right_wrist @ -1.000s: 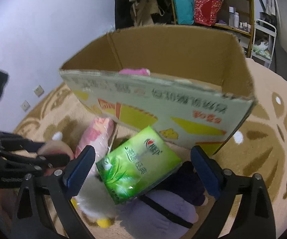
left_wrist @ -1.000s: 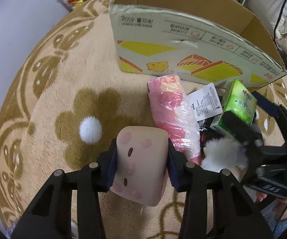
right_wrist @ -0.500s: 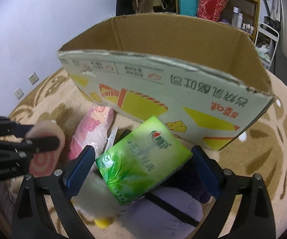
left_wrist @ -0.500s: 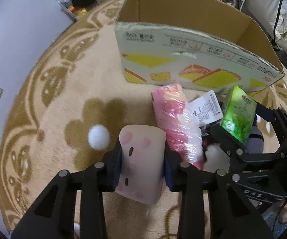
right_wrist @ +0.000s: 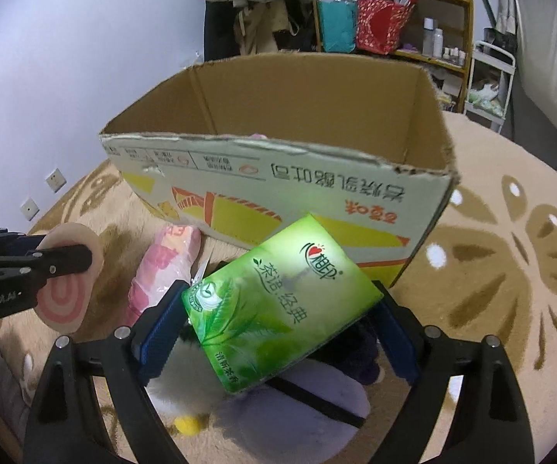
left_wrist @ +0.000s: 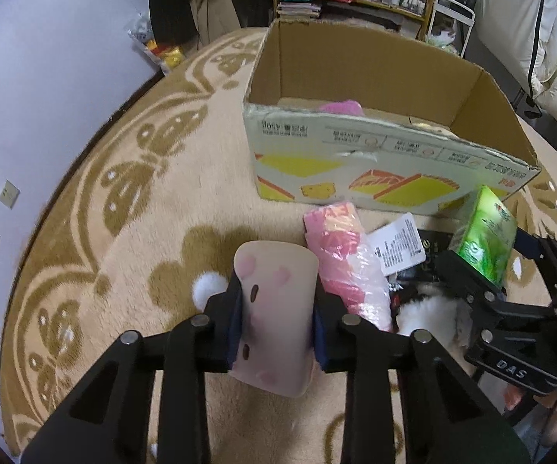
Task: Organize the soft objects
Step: 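Grasp the pink roll cushion with the left tool while the right tool grasps the green tissue pack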
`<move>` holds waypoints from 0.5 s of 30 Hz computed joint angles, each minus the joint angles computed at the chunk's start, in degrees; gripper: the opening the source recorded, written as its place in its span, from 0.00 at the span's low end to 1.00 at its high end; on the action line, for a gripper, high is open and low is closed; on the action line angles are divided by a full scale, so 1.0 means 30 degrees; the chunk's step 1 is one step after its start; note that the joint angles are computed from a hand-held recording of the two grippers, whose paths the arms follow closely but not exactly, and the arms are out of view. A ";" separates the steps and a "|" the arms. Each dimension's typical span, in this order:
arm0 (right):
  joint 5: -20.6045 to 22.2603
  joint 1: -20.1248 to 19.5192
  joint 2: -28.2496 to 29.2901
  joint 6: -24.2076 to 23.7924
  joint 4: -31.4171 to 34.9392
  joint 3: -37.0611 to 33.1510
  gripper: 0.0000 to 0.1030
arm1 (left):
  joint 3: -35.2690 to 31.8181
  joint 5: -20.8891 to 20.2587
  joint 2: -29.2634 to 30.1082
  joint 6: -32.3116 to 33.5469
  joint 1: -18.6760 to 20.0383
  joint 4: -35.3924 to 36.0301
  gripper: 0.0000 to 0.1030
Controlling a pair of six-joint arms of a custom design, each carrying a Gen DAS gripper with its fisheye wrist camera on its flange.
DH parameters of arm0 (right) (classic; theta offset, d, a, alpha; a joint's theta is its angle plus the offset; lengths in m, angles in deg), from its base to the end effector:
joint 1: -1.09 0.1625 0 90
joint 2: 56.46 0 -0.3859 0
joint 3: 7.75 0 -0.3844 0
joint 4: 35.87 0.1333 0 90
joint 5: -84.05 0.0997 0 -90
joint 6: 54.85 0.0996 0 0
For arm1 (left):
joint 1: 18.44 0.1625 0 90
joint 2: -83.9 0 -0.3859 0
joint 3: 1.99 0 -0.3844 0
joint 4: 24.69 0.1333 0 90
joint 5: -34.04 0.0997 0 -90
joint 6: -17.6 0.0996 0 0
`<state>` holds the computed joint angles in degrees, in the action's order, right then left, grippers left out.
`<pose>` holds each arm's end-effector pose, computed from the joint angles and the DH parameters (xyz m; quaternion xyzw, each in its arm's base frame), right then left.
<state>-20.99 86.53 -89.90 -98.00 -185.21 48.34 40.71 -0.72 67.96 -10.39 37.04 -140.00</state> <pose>0.0424 -0.8202 0.2096 0.2721 -0.9018 0.2351 0.2398 -0.2832 -0.7914 0.0361 0.0563 0.8842 -0.2309 0.4021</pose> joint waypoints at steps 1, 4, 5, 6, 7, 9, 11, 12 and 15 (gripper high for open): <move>-0.0021 0.0017 -0.0011 -0.0017 -0.0053 -0.0030 0.91 | 0.0019 -0.0007 -0.0009 0.0104 -0.0014 -0.0131 0.25; 0.0111 0.0021 -0.0434 -0.0114 -0.0710 0.0653 0.91 | 0.0335 -0.0020 -0.0191 0.0255 -0.0011 -0.0906 0.24; 0.0254 -0.0016 -0.0638 -0.0106 -0.0884 0.0908 0.91 | 0.0459 0.0099 -0.0249 0.0266 -0.0028 -0.1105 0.24; 0.0408 -0.0042 -0.0878 0.0014 -0.1081 0.1207 0.91 | 0.0571 0.0221 -0.0299 0.0359 -0.0055 -0.1328 0.24; 0.0483 -0.0049 -0.1029 0.0107 -0.1162 0.1389 0.91 | 0.0685 0.0291 -0.0347 0.0514 -0.0055 -0.1601 0.24; 0.0680 -0.0069 -0.1367 0.0515 -0.1394 0.1764 0.91 | 0.0998 0.0362 -0.0496 0.0649 -0.0151 -0.2187 0.24; 0.0883 -0.0088 -0.1679 0.0834 -0.1691 0.2137 0.91 | 0.1326 0.0382 -0.0637 0.1012 -0.0227 -0.2932 0.24; 0.0926 -0.0089 -0.1850 0.0934 -0.1908 0.2355 0.91 | 0.1445 0.0397 -0.0686 0.1137 -0.0265 -0.3148 0.24; 0.1058 -0.0069 -0.2272 0.1052 -0.2516 0.2918 0.91 | 0.1820 0.0494 -0.0820 0.1568 -0.0420 -0.3837 0.24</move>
<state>-17.81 86.32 -96.72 -94.84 -192.76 57.09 46.17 0.76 65.50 -5.69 35.78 -151.51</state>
